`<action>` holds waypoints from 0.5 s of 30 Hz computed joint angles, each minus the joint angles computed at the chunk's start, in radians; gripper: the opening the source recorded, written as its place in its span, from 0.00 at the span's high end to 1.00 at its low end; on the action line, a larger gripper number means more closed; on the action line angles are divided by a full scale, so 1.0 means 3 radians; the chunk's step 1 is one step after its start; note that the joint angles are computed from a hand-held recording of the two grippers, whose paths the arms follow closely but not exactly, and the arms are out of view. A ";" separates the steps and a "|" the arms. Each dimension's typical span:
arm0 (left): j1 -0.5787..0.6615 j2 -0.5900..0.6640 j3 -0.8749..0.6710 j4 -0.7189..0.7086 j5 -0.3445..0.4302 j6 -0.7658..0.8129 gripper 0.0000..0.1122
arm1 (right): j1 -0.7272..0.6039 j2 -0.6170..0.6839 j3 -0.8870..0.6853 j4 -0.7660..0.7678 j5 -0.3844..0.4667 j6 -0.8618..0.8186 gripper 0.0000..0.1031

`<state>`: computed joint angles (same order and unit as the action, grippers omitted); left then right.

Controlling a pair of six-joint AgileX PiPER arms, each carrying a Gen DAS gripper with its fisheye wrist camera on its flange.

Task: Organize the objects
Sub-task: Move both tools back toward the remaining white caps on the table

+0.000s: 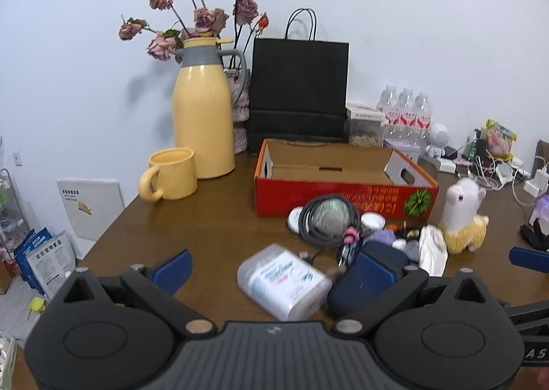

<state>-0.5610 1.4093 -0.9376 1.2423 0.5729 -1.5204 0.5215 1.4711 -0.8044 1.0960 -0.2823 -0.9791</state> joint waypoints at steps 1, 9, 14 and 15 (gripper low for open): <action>-0.0012 -0.0026 0.0075 0.0042 0.0002 -0.0053 0.09 | 0.0012 -0.0023 0.0046 0.0016 -0.0002 -0.0006 0.00; -0.0051 -0.0245 0.0599 0.0258 -0.0108 -0.0390 0.09 | 0.0132 -0.0078 0.0288 0.0186 -0.0001 -0.0137 0.00; -0.0035 -0.0332 0.0821 0.0257 -0.0127 -0.0455 0.09 | 0.0257 -0.0013 0.0378 0.0286 0.0069 -0.0216 0.00; -0.0030 -0.0340 0.0860 0.0278 -0.0132 -0.0497 0.09 | 0.0287 0.0017 0.0380 0.0315 0.0088 -0.0244 0.00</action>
<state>-0.5700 1.3073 -0.6795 1.3257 0.5334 -1.6694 0.6076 1.4763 -0.6906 1.1904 -0.2560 -1.0522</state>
